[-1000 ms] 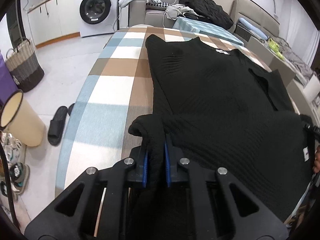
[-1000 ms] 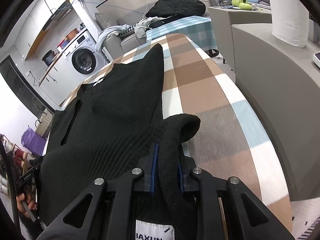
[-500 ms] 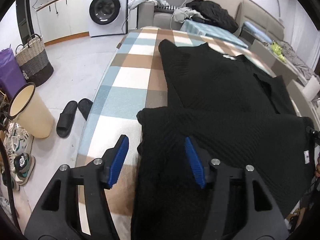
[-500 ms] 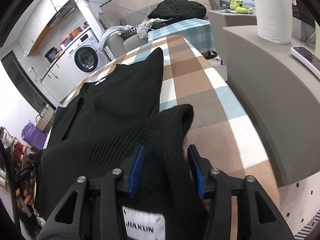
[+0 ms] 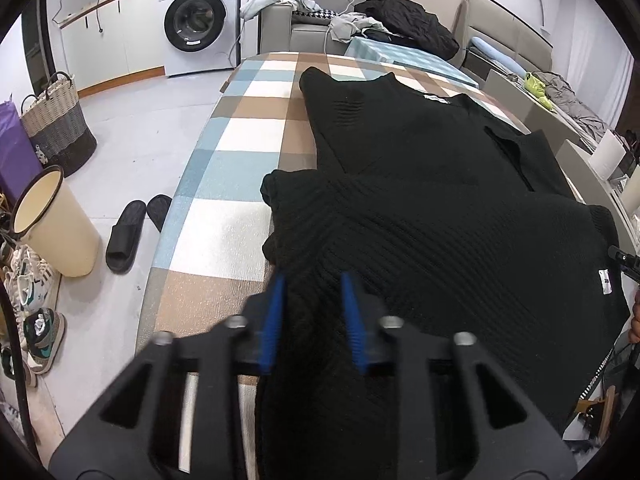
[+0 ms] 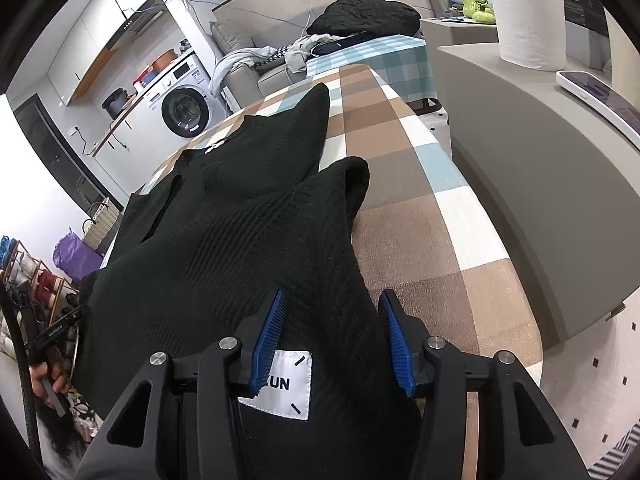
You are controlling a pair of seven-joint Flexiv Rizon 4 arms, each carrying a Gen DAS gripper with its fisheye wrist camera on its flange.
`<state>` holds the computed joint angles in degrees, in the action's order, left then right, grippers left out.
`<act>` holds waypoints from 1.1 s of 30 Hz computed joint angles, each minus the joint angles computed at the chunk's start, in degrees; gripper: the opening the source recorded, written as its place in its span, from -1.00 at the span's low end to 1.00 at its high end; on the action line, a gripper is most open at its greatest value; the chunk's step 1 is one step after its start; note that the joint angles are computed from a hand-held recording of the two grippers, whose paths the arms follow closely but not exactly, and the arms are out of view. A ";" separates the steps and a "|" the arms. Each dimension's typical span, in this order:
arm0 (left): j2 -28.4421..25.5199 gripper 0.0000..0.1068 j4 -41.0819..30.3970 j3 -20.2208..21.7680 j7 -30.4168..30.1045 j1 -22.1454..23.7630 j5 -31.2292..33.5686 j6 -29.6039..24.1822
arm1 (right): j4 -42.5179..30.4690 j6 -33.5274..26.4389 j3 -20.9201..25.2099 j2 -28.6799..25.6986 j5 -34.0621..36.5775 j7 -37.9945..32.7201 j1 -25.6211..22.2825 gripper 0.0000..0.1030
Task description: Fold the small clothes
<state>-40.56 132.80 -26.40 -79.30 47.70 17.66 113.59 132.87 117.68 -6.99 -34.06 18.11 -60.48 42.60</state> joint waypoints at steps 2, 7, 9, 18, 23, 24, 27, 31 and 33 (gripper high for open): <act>-0.28 -0.87 0.01 -0.17 -0.01 0.29 0.32 0.61 | 0.38 0.55 -0.18 0.08 0.38 -0.24 0.43 -0.03; -0.44 -0.89 0.12 -0.78 -1.00 1.35 1.97 2.85 | 0.46 2.32 -3.16 -0.73 3.17 -2.18 4.10 -0.34; -0.65 -0.90 0.07 -1.72 -1.75 2.50 3.24 3.54 | -0.06 2.71 -4.73 -1.09 4.63 -3.42 5.80 -0.42; -0.08 -0.91 -1.24 -5.88 -5.05 6.41 6.42 4.11 | -1.96 11.00 -2.92 -1.38 7.42 -8.80 4.20 -0.91; -0.04 -0.91 -4.57 -8.27 -6.80 7.13 6.01 2.77 | -6.14 10.93 -3.42 -0.67 12.71 -13.01 4.15 -0.91; -0.47 -0.91 -5.74 -9.35 -7.01 7.55 5.74 1.66 | -7.85 9.23 -4.29 -0.83 13.81 -13.69 4.41 -0.91; -1.70 -0.91 -9.40 -9.89 -6.53 6.07 3.18 -0.64 | -12.58 2.55 -9.53 -2.03 17.45 -14.67 7.64 -0.91; -3.72 -0.91 -14.60 -7.22 -4.50 0.72 -2.28 -5.05 | -16.83 -8.49 -20.21 -5.88 18.34 -11.03 14.49 -0.91; -4.76 -0.90 -16.52 -5.90 -2.81 -1.65 -5.10 -7.82 | -17.94 -14.02 -23.57 -7.47 16.51 -8.39 16.10 -0.83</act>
